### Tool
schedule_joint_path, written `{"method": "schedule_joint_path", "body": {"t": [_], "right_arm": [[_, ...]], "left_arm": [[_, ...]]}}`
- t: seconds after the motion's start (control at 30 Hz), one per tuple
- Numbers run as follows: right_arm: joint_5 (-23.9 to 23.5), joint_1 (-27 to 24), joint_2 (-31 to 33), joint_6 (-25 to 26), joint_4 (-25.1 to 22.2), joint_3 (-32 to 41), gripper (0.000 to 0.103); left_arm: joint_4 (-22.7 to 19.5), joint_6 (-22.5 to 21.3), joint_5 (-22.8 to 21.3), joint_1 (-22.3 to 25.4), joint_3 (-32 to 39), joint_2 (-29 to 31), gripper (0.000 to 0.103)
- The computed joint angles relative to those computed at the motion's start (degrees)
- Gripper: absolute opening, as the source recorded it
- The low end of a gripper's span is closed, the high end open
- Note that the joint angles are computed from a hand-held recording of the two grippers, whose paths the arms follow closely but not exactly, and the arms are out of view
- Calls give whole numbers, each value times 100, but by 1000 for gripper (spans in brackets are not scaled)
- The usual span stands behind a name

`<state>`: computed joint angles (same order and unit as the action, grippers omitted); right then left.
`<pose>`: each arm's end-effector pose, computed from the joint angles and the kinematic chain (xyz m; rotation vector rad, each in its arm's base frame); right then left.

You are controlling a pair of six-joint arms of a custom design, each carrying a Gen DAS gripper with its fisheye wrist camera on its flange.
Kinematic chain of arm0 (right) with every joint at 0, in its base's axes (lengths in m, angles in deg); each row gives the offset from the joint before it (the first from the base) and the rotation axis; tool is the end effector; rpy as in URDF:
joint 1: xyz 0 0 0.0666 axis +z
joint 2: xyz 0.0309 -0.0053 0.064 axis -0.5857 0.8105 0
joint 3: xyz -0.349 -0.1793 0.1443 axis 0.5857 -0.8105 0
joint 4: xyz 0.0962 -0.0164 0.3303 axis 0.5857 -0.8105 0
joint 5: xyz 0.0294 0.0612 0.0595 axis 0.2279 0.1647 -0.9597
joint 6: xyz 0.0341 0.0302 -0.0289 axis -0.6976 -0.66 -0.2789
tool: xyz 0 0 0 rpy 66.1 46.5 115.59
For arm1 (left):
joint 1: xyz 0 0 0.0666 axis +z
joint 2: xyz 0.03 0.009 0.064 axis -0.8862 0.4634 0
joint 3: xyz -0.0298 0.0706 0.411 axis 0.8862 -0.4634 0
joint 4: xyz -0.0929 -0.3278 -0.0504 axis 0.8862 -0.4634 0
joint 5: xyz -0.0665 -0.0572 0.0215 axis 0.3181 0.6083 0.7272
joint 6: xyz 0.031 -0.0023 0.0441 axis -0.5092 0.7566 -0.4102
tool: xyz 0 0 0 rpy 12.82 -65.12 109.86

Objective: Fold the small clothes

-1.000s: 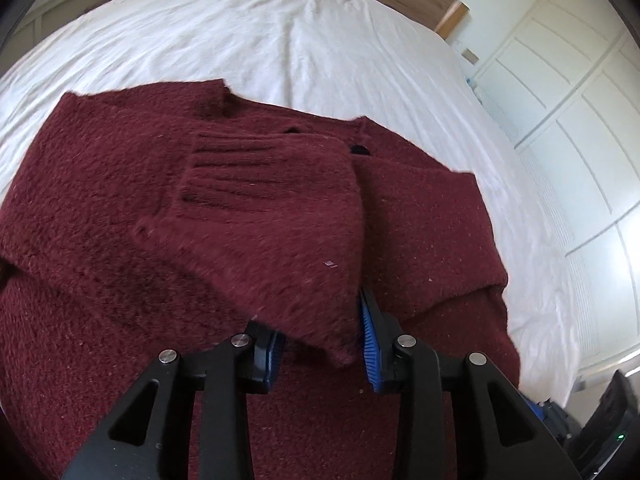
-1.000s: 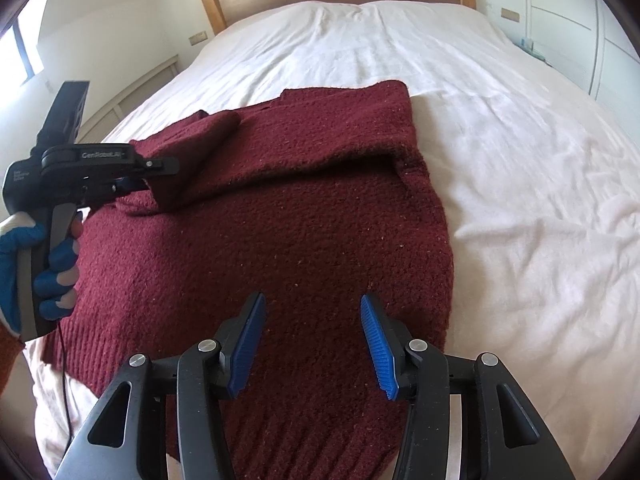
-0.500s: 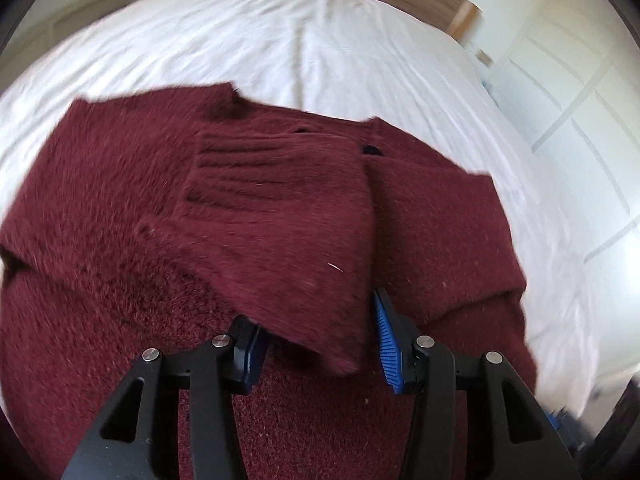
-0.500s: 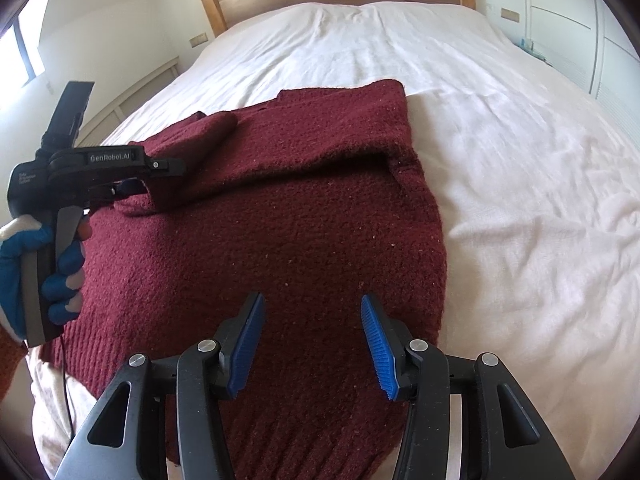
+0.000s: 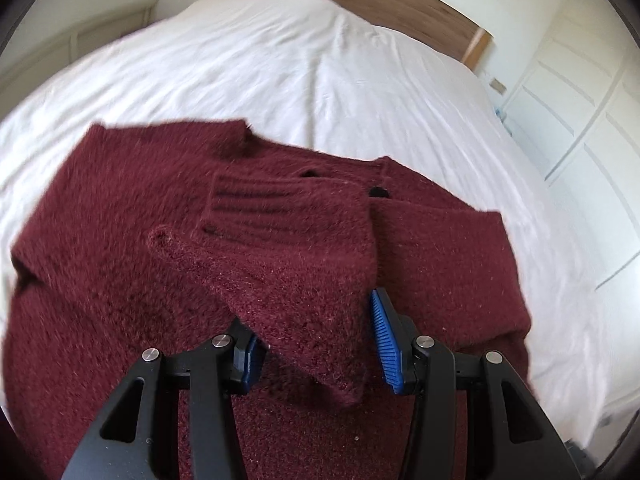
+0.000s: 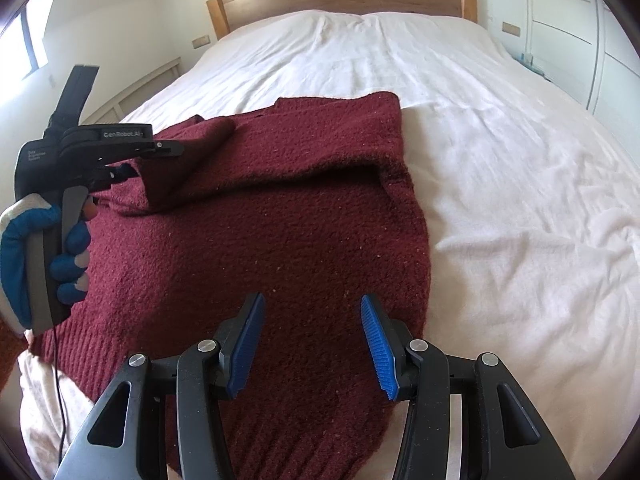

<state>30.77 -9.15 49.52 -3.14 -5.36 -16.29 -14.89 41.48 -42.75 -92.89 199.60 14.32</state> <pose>0.2483 0.1084 0.5050 0.5657 2.3519 0.0503 0.4823 -0.2921 0.5105 0.5261 2.4959 -0.5180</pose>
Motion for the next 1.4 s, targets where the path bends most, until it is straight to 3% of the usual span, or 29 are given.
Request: {"method": "schedule_joint_path", "body": {"t": [0.13,0.23,0.67,0.8,0.93,1.03,1.1,1.23,1.33,1.4], "right_arm": [[-7,-28,-34,34,41,-48,52],[-3,-34,-64,28,46,-78,52],[-24,-95,-163,59,54,-161,52],[-50,-132,-180,60,64,-182,52],[-34,-117,-155,114,59,-145,52],[11,-64,-130,127,17,-77,52],[59,3,-104,100,-57,-19,52],[102,80,-43,88,-186,60,52],[149,161,4,46,-288,121,52],[150,191,55,37,-343,168,52]], "left_arm": [[210,-676,-661,-323,-108,-44,42],[381,-1042,-818,-496,-290,-96,42],[292,-2123,-464,-776,-515,-19,42],[42,-2081,-14,-617,-440,-25,42],[-75,-2141,66,-507,-467,-126,42],[-35,-1918,187,-369,-387,-127,42],[140,-1769,-16,-319,-406,-165,42],[546,-1510,-1015,-262,-478,-135,43],[548,-1312,-1360,-159,-464,-19,42],[322,-1203,-1487,-72,-381,142,43]]}}
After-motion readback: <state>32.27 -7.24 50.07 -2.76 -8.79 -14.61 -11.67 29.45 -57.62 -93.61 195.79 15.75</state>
